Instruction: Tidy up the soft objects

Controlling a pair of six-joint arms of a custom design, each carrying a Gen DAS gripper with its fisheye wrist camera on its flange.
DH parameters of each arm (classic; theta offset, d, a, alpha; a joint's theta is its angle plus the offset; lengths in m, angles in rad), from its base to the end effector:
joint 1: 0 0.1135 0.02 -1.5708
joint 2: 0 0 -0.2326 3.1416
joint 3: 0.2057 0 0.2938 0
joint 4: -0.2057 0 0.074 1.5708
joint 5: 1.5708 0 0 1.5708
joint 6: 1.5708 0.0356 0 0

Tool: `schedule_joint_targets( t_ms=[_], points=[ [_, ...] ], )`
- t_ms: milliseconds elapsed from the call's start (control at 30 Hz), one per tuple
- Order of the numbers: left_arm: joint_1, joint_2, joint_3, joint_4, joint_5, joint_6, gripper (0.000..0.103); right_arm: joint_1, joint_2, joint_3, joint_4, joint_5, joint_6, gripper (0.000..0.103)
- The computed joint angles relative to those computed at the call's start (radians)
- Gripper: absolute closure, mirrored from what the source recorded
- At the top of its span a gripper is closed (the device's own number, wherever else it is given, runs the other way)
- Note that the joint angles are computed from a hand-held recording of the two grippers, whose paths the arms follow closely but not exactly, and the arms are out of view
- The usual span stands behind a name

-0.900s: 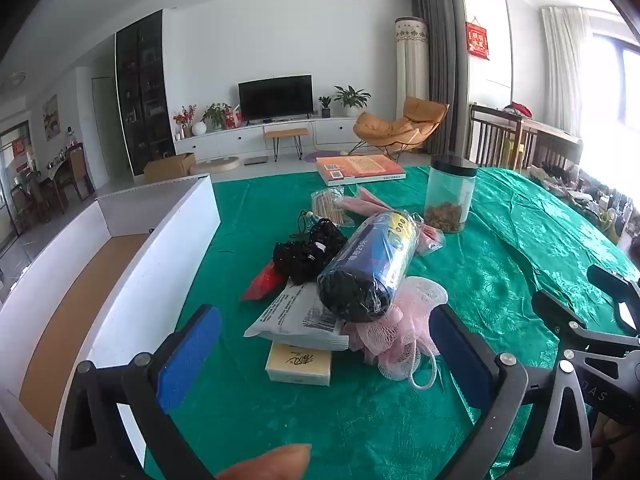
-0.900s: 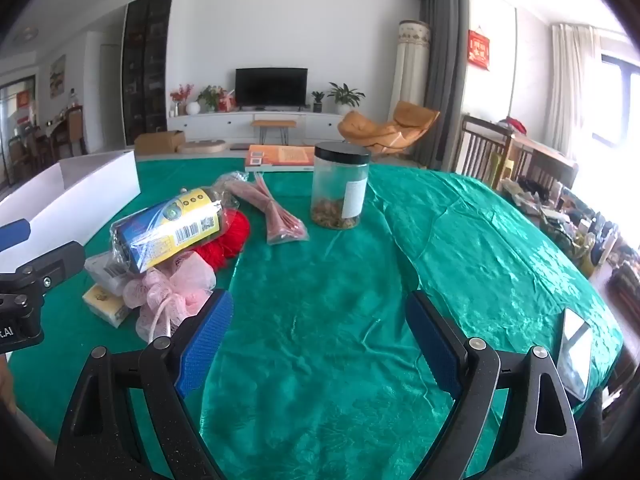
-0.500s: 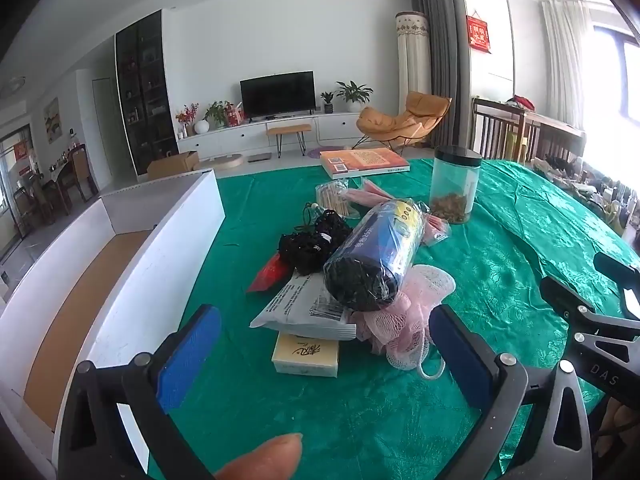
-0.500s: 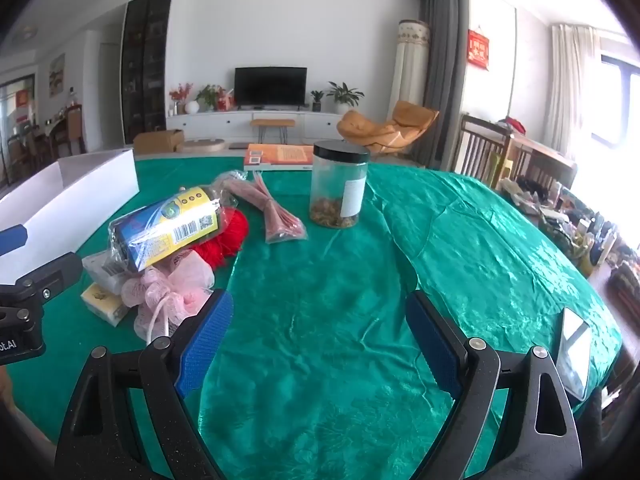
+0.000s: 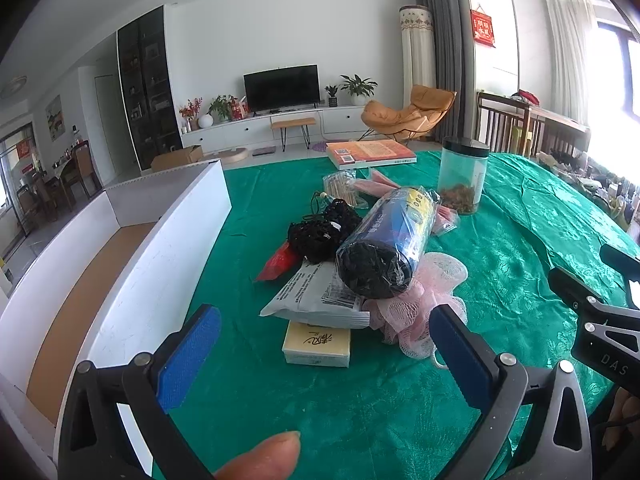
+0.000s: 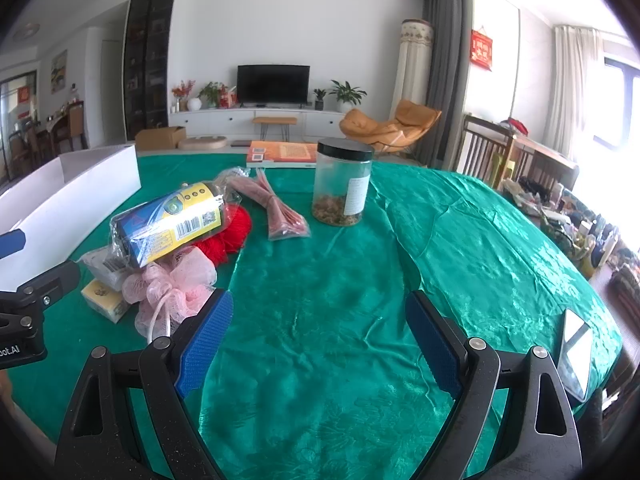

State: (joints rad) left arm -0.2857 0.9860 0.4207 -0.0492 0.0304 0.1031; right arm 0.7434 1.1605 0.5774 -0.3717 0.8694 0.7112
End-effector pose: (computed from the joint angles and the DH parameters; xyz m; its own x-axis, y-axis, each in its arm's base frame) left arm 0.2455 -0.0732 0.1409 -0.5188 0.2596 -0.8145 0.3608 0.9302 0.0667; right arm 0.2071 0.1535 0.1394 -0.5282 0.0866 -0.8447 0.3075 0.9468 -0.0952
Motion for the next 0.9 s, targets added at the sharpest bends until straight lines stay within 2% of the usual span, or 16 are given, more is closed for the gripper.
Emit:
schedule_joint_targets(
  t_ms=[900],
  points=[
    [0.017,0.014,-0.012,0.007,-0.002,0.017,0.0,0.004,0.008,0.006,0.003,-0.016,-0.011,0.013]
  ],
)
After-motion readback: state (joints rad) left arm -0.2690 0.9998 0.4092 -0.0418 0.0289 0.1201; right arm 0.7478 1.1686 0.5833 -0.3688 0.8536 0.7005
